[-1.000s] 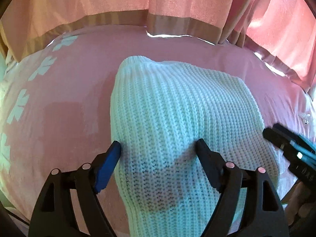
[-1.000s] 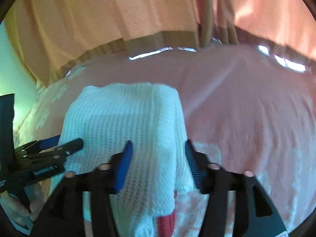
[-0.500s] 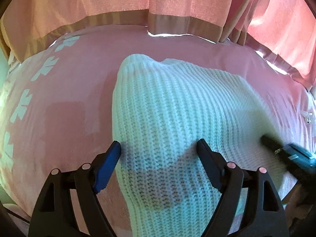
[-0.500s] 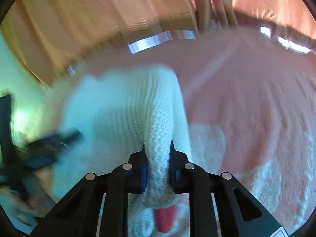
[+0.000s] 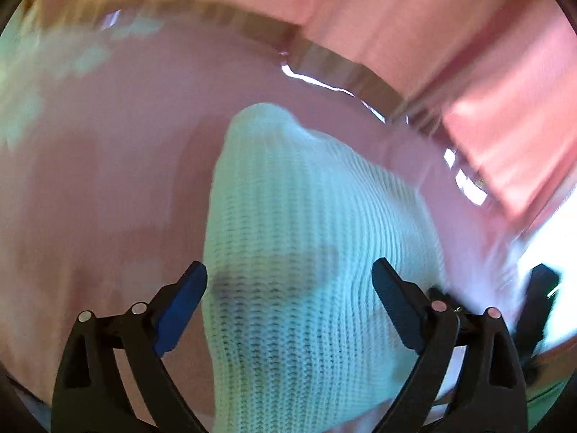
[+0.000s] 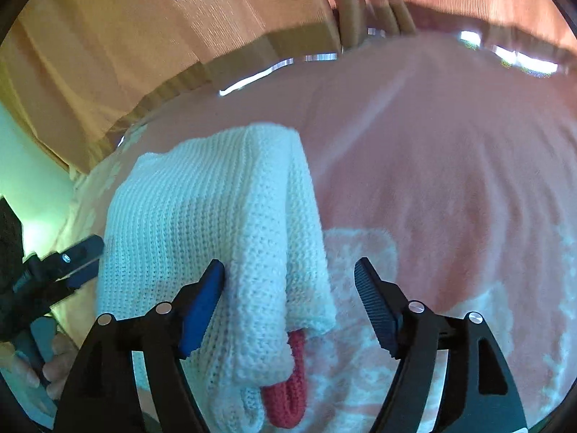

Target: Fold small clothes

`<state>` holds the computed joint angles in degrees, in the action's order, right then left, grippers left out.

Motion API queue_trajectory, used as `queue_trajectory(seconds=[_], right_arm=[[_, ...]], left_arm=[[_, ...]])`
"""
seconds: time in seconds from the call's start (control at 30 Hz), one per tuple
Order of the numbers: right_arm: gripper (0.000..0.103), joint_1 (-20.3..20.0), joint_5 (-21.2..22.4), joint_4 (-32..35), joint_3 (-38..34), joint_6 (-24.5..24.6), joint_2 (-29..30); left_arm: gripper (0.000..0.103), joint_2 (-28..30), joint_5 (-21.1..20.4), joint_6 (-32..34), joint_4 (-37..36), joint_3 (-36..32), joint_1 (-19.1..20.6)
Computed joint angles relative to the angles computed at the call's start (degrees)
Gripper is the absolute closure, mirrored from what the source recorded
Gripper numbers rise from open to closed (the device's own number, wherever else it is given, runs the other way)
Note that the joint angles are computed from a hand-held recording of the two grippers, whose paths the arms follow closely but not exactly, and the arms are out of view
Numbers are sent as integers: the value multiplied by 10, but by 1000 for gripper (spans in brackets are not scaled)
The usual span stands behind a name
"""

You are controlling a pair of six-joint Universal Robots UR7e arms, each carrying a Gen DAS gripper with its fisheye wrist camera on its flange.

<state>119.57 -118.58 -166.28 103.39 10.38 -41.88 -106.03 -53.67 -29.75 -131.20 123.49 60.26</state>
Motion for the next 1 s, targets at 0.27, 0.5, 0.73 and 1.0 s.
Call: queue_trajectory(seconds=[0.27,0.5,0.73,1.0], right_arm=[[20,-41,115,61,-20,54,12],[60,-47,166,32,-28,47,29],[73,-14,156,-74,24,41,-9],[73,99,3,-184,88,23,-110]], left_arm=[[12,42,-172,0,-54,-13,114],[25,64,-137,25,-39,-22,89],[57,37,-107,43,6,-33,25],[58,22,-139,109,42,-77,-131]])
